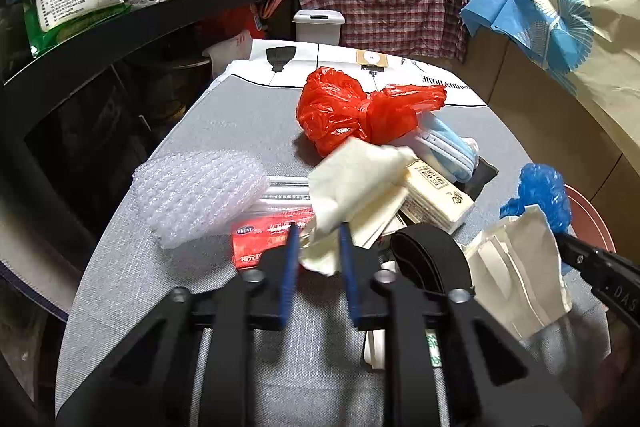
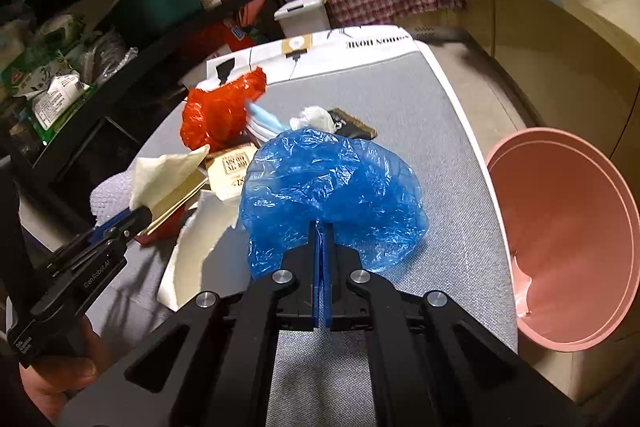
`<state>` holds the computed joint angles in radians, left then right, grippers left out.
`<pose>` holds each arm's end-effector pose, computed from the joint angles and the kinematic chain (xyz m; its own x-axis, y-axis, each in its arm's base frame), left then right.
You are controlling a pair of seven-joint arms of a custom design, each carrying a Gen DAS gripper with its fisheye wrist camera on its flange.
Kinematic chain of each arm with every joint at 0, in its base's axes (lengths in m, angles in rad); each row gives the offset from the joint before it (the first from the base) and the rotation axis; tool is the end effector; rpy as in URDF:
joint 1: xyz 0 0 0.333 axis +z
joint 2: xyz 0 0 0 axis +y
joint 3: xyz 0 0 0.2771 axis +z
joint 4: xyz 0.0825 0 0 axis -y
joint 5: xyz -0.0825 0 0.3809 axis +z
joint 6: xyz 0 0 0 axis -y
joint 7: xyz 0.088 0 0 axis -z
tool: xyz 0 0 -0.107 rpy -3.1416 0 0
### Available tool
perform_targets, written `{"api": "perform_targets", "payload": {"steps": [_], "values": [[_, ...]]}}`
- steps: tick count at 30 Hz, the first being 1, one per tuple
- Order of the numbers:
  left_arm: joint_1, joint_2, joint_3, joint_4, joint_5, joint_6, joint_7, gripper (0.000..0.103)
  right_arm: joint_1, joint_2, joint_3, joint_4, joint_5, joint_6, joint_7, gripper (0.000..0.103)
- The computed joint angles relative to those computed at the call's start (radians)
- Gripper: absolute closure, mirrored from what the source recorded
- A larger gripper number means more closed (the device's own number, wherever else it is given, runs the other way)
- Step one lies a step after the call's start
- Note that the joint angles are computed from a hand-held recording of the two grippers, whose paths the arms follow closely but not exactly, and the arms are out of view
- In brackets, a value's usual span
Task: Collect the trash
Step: 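Carry the blue bag with the right gripper while the left gripper grasps white tissue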
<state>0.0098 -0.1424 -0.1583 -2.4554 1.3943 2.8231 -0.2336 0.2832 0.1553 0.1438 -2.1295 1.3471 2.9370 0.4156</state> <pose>0.4676 -0.1192 0.3396 0.3556 -0.9326 0.0613 -0.6173 -0.2836 -0.7339 0.5436 0.1772 0.3369 0.4068 -0.8661 -0.2903 -0.7215 -0.1098 -0.6836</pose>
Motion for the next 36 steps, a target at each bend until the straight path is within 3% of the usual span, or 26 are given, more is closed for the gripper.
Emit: {"api": "perform_targets", "payload": {"steps": [2,5,18,23,36], "values": [[0.002,-0.017,0.002,-0.012,0.006,0.016,-0.012,0.098,-0.002,-0.015,0.004,-0.007,0.037,0.006,-0.037,0.102],[0.005,-0.045,-0.003,-0.027,0.023,0.031,-0.033,0.101,0.003,-0.039,0.002,-0.019,0.096,0.022,-0.097,0.102],[0.005,-0.203,-0.048,-0.104,0.065,0.019,-0.081,0.103,0.026,-0.178,-0.049,-0.099,0.286,0.037,-0.275,0.102],[0.003,-0.251,-0.065,-0.119,0.061,0.018,-0.085,0.103,0.027,-0.248,-0.071,-0.148,0.268,0.031,-0.266,0.102],[-0.038,-0.371,-0.122,-0.162,-0.044,0.038,-0.01,0.103,0.02,-0.426,-0.142,-0.26,0.013,-0.003,-0.082,0.102]]}}
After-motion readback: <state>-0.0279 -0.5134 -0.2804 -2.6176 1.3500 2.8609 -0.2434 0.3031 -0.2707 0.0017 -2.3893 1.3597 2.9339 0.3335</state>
